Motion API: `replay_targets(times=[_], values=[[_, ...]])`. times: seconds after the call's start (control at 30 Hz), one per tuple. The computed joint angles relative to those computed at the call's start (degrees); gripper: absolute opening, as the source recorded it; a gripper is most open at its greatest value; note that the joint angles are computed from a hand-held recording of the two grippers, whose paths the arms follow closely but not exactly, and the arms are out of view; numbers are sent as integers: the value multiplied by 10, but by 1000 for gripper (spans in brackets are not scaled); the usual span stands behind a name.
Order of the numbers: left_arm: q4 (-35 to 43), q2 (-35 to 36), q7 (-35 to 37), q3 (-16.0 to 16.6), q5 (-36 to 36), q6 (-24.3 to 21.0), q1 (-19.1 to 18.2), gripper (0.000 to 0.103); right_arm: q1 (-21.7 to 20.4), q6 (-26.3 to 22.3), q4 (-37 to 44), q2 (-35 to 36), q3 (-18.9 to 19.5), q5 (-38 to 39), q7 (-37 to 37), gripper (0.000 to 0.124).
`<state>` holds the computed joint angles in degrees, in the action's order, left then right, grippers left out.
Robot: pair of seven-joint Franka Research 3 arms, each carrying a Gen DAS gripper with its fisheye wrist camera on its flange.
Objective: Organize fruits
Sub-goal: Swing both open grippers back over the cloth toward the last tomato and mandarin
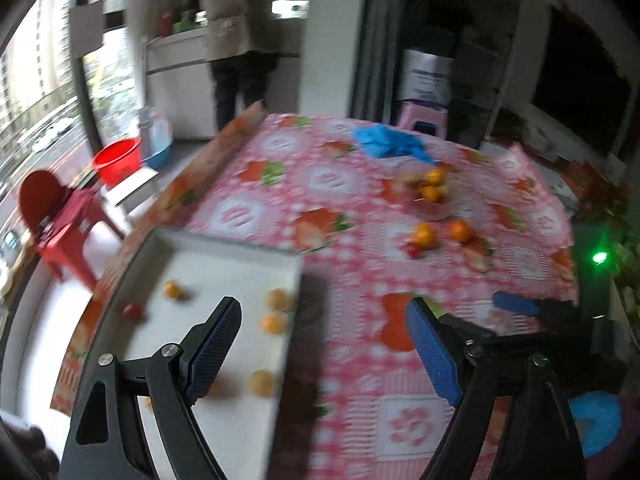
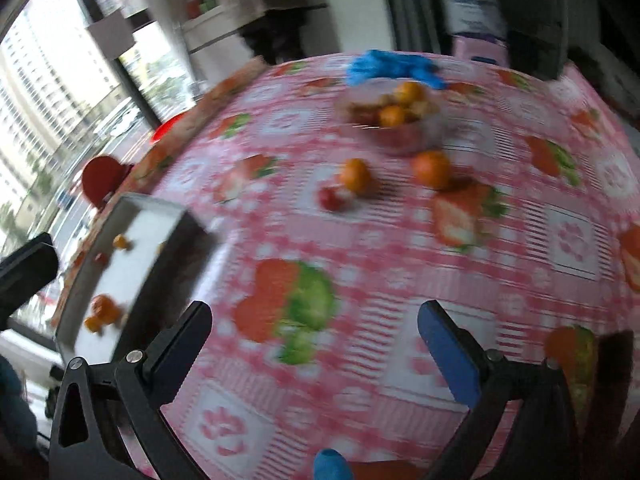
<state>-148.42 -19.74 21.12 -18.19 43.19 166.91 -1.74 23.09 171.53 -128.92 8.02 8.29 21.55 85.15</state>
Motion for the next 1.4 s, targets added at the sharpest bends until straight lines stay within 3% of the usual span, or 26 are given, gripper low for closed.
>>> replay_targets(times=[0.13,0.4,0.5,0.73,0.83,1.0,1.1,1.2,1.3,1.33,1.37,1.4], values=[[71,55,-8,-19,27,-22,-4,85,-9,0,-2,-11,-30,-30,39,103],[174,129,-45,10,88,-46,-44,85,-40,-31,58,11,-45,-48,75,103],[209,164,-89,20,138,-69,-55,85,-39,-50,100,43,-53,-68,102,103],[277,283,-40,63,133,-107,-104,85,11,-71,163,120,-107,-170,217,103],[301,326,-24,82,126,-95,-120,85,46,-50,174,145,-149,-227,293,103],[335,378,-27,115,123,-66,-143,85,77,-17,199,178,-185,-274,348,100],[349,400,-26,131,126,-49,-152,85,77,-12,217,194,-180,-276,344,90],[365,421,-8,140,120,-38,-159,85,89,-21,240,215,-189,-284,343,71],[379,438,2,150,119,-33,-167,85,123,-14,243,223,-226,-315,361,61],[382,443,11,149,112,-30,-167,84,123,-9,240,222,-225,-319,358,51],[383,447,20,148,104,-27,-166,75,108,-2,237,218,-209,-312,344,41],[380,447,7,159,112,-6,-172,69,83,-2,234,214,-179,-292,323,40]])
